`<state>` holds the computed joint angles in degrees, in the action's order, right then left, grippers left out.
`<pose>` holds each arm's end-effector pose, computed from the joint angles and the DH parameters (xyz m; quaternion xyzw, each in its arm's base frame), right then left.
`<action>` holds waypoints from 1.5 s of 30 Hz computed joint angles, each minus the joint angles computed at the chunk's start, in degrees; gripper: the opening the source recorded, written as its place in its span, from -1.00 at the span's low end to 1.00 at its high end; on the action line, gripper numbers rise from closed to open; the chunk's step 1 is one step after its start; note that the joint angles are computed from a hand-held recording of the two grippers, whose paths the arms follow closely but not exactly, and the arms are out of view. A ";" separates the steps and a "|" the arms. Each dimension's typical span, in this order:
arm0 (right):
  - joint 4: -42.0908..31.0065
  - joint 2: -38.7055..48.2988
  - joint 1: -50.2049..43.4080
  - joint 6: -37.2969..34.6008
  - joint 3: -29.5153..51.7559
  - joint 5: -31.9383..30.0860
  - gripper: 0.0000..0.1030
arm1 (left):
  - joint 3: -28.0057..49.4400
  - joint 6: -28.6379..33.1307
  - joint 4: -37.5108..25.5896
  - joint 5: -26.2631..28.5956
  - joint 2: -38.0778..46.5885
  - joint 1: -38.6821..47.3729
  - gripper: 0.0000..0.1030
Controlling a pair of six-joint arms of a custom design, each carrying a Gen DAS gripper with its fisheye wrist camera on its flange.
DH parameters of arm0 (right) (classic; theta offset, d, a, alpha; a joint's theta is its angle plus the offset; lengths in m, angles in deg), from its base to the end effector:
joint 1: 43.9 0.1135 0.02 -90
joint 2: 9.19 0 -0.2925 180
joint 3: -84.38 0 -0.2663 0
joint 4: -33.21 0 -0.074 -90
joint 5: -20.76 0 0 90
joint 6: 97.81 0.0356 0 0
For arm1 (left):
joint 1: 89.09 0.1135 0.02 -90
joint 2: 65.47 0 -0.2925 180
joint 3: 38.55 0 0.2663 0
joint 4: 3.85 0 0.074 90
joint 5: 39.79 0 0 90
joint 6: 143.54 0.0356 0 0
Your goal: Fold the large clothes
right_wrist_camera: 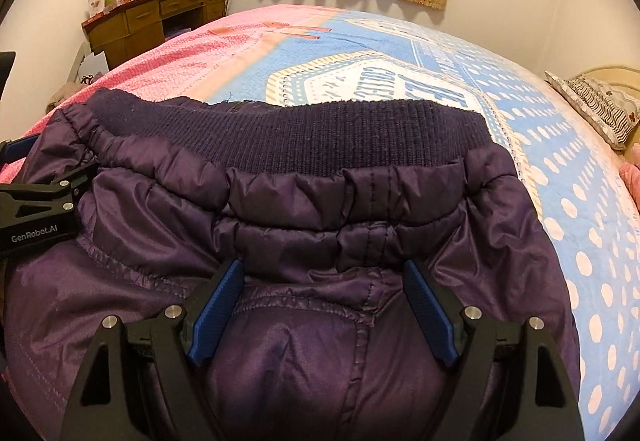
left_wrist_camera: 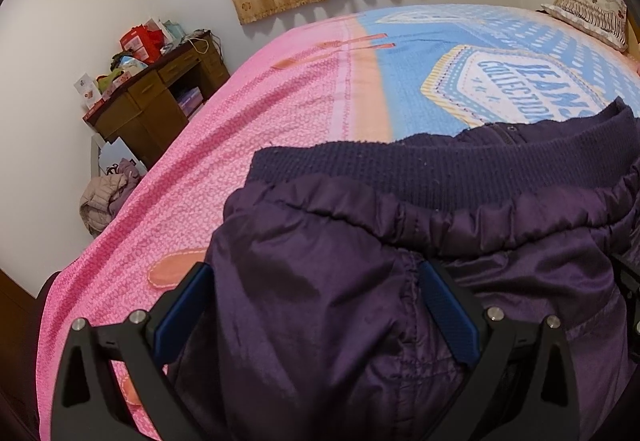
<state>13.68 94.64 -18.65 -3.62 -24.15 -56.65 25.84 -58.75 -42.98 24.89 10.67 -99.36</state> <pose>0.3488 0.1559 0.1694 -0.1365 0.9302 -0.0178 0.3402 0.2759 -0.0345 0.2609 -0.0327 0.9217 0.1606 0.3515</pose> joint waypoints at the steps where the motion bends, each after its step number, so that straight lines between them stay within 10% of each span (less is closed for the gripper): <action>1: -0.02 0.19 -0.02 -0.01 0.17 0.00 0.59 | 0.00 0.00 0.00 0.00 0.00 0.00 1.00; 17: -1.57 1.33 0.89 -0.18 2.16 2.13 0.62 | 0.04 -0.44 0.31 -1.08 -0.03 -0.94 1.00; 25: 1.05 -18.08 3.66 4.55 -9.86 1.11 0.63 | 3.51 8.14 -10.14 36.33 -15.10 26.13 1.00; 30: 2.23 -20.63 18.05 4.97 -12.30 5.97 0.64 | 9.18 16.38 -14.17 55.47 -5.91 43.74 1.00; 40: 8.86 -2.38 39.64 -6.99 -5.39 16.84 0.64 | 12.41 16.68 -18.14 68.86 13.67 42.59 1.00; 45: 11.61 4.42 40.85 -12.59 -1.70 21.38 0.64 | 15.69 26.94 -27.66 75.64 18.80 43.21 0.99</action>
<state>25.29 99.06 22.21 -16.21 -25.85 -35.27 41.53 -31.80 -70.64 100.52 29.48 -56.15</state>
